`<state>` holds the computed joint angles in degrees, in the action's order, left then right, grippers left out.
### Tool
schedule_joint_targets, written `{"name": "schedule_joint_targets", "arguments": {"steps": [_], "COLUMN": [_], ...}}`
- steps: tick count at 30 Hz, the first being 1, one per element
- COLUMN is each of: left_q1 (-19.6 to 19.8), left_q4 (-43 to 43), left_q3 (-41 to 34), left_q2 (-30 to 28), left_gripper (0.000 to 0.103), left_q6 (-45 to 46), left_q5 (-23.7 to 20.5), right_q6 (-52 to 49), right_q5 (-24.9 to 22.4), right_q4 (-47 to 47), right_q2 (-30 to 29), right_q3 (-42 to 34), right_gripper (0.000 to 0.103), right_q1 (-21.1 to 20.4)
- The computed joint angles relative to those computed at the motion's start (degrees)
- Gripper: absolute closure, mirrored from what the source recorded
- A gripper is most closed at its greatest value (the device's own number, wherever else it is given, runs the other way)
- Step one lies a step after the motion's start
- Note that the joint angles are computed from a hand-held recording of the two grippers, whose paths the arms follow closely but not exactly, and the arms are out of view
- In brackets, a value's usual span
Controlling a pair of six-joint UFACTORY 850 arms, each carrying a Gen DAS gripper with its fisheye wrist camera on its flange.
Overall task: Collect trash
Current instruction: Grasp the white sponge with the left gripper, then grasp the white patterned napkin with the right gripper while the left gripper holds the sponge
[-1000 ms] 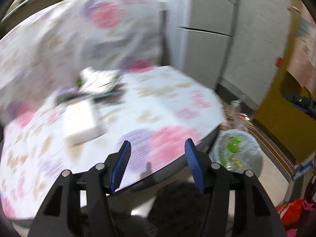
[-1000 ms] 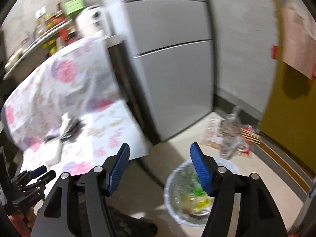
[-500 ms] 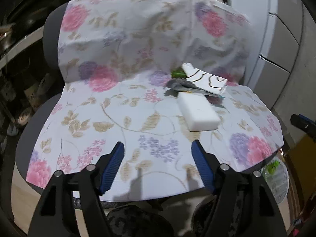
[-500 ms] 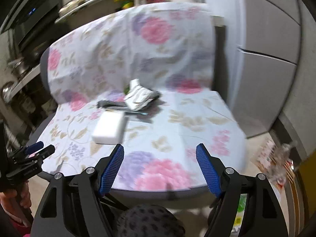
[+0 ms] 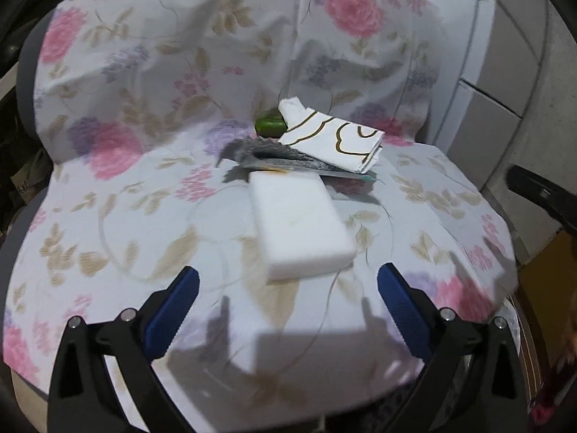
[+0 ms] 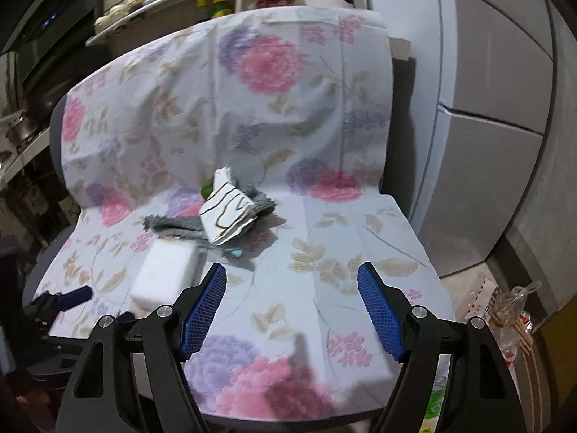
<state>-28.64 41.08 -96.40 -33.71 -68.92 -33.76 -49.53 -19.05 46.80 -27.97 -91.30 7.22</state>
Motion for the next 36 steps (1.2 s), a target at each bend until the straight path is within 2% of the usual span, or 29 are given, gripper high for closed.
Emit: {"name": "schedule_joint_targets", "arguments": {"steps": [6,10,11,13,14,15,16,20,27,30,34,36], "left_q1": [0.4,0.4,0.4,0.6,0.7,0.8,0.9,1.4,4.1,4.2,5.6,6.1], "left_q4": [-3.5,-4.1,-4.5,-5.8,-6.3,-5.9,-4.9,-2.3,1.9,7.9,9.9,10.4], "left_q3": [-12.1,-21.0,-22.4,-22.9,-21.2,-19.1,-14.7,-4.0,11.5,14.3,15.9,16.5], "left_q2": [-8.9,-15.1,-16.0,-16.4,-15.3,-14.0,-11.0,-3.1,8.6,10.8,12.0,12.3], "left_gripper": [0.007,0.007,0.009,0.026,0.034,0.036,0.037,0.038,0.038,0.038,0.037,0.037], "left_q6": [4.7,8.4,9.3,11.2,11.7,11.2,9.9,6.5,-2.5,-9.8,-13.3,-13.8], "left_q5": [-6.5,-13.3,-14.9,-15.9,-14.8,-13.2,-9.9,-3.1,5.2,4.0,3.8,4.1], "right_q6": [1.4,3.9,4.2,4.9,5.0,4.8,5.1,6.0,7.4,7.5,8.8,12.0], "right_q5": [-1.3,-2.4,-2.7,-3.0,-3.2,-3.4,-3.5,-3.9,-7.1,-8.6,-10.1,-12.0], "right_q4": [-0.4,-1.7,-1.8,-2.5,-2.5,-2.5,-2.9,-4.5,-5.9,-5.5,-6.2,-8.0], "right_q2": [-2.8,-4.2,-4.5,-4.8,-4.9,-4.9,-4.9,-5.3,-8.4,-11.0,-15.3,-18.5], "right_q3": [-2.6,-4.0,-4.3,-4.6,-4.7,-4.7,-4.8,-5.5,-10.2,-13.4,-19.1,-23.8], "right_gripper": [0.027,0.027,0.027,0.027,0.027,0.027,0.027,0.027,0.027,0.030,0.055,0.056], "right_q1": [-1.1,-1.4,-1.4,-1.3,-1.3,-1.2,-1.1,-0.3,1.9,3.1,4.3,4.8]}}
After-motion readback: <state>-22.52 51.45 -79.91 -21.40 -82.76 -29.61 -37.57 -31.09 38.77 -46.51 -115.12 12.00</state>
